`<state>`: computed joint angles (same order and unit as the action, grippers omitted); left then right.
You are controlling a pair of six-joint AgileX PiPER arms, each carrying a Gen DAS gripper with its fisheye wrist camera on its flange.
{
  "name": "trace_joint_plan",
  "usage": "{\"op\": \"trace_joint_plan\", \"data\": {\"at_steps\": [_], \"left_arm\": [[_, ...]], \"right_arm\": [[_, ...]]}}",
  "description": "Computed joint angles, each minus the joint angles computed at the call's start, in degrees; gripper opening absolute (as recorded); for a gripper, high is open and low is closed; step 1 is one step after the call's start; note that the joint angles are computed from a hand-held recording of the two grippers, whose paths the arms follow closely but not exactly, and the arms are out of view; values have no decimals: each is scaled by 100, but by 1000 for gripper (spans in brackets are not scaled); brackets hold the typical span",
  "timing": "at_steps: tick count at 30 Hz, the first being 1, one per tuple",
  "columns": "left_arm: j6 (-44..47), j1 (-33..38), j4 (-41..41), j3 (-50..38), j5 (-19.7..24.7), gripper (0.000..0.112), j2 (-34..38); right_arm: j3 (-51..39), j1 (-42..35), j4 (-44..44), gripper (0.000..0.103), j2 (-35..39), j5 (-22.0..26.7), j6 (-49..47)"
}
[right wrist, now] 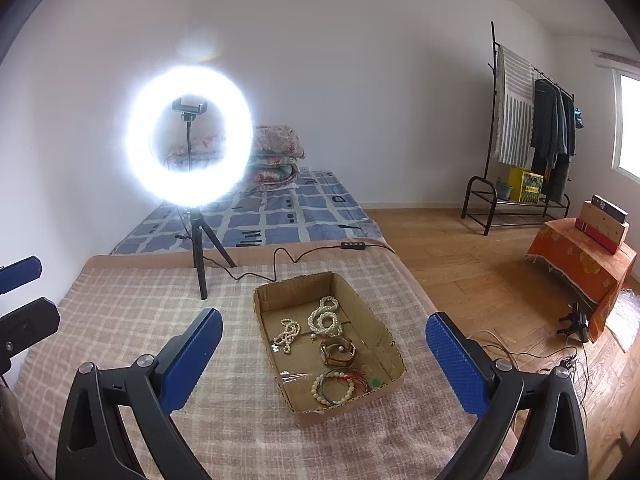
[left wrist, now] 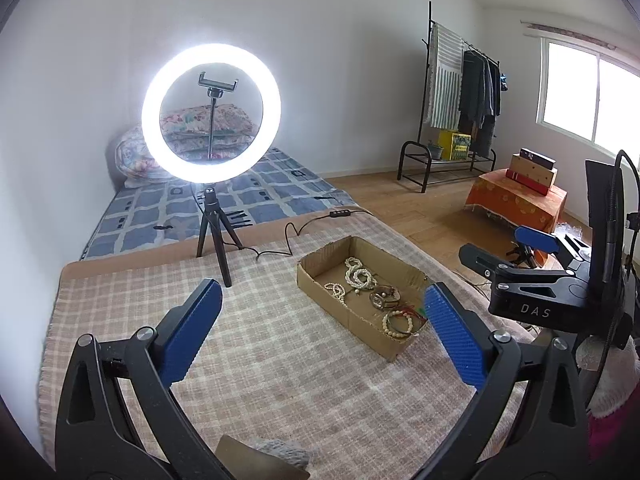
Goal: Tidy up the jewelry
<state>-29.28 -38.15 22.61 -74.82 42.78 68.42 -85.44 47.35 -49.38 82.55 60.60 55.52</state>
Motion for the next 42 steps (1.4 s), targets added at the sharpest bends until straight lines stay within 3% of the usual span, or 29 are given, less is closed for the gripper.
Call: {"op": "trace_joint_plan", "data": {"at_steps": [10,42], "left_arm": [[-150,-65,28,240,140,103,-185],[45,73,-157,356,52,103,-130]], "right_arm": [[252,454,-801,103,-118,302,607],[255,317,-682,103,8,107,563]]}}
